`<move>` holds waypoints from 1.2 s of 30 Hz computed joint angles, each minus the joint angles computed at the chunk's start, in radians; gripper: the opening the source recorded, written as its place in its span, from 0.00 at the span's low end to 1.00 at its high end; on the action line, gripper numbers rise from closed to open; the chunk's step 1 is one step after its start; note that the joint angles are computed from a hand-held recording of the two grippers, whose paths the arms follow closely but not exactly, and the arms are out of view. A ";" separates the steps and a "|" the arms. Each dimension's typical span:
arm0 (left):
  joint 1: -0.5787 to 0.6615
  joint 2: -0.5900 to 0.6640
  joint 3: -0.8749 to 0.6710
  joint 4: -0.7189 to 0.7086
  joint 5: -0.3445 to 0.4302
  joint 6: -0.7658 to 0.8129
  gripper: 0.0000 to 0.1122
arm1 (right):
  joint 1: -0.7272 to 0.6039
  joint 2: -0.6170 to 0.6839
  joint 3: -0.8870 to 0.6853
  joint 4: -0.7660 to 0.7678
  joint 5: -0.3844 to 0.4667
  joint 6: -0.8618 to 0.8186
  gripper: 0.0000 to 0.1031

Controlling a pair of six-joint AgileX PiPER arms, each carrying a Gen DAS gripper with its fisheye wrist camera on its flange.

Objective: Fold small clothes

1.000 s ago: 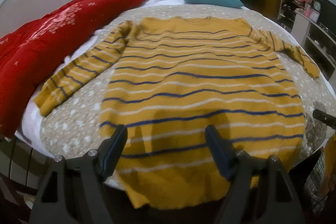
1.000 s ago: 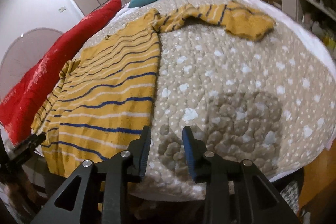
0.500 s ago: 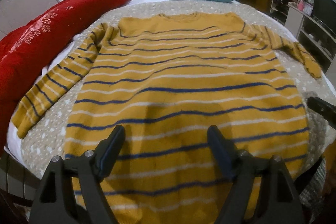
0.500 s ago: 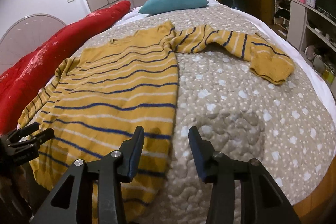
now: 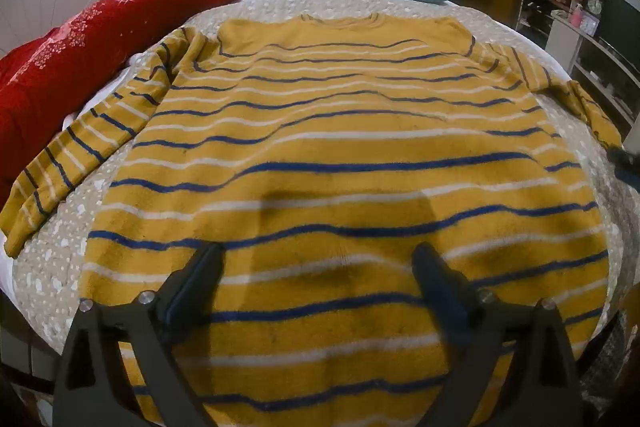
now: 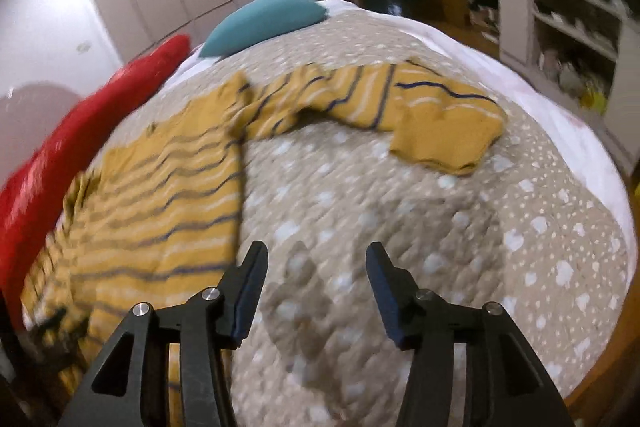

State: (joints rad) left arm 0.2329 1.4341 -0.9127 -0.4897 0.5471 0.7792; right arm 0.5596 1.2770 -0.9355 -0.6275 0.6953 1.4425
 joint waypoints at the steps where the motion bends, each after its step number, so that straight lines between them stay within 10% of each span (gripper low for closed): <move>1: 0.002 0.003 -0.001 -0.008 -0.002 0.008 0.86 | -0.031 -0.004 0.004 0.027 -0.023 -0.018 0.54; 12: 0.017 -0.008 0.065 -0.161 -0.076 0.180 0.91 | -0.332 0.032 0.038 0.316 -0.241 -0.181 0.54; 17: 0.023 -0.008 0.080 -0.222 -0.094 0.249 0.91 | -0.336 0.100 -0.071 0.292 -0.142 -0.317 0.54; 24: 0.082 -0.010 0.044 -0.253 0.016 0.266 0.91 | -0.315 0.239 -0.340 -0.262 0.384 -0.195 0.60; 28: 0.239 0.009 -0.040 -0.359 0.152 0.313 0.91 | -0.242 0.096 -0.240 -0.136 0.251 -0.192 0.67; 36: 0.532 0.282 -0.443 -0.153 0.154 -0.043 0.91 | 0.059 0.181 -0.252 -0.117 0.122 -0.099 0.67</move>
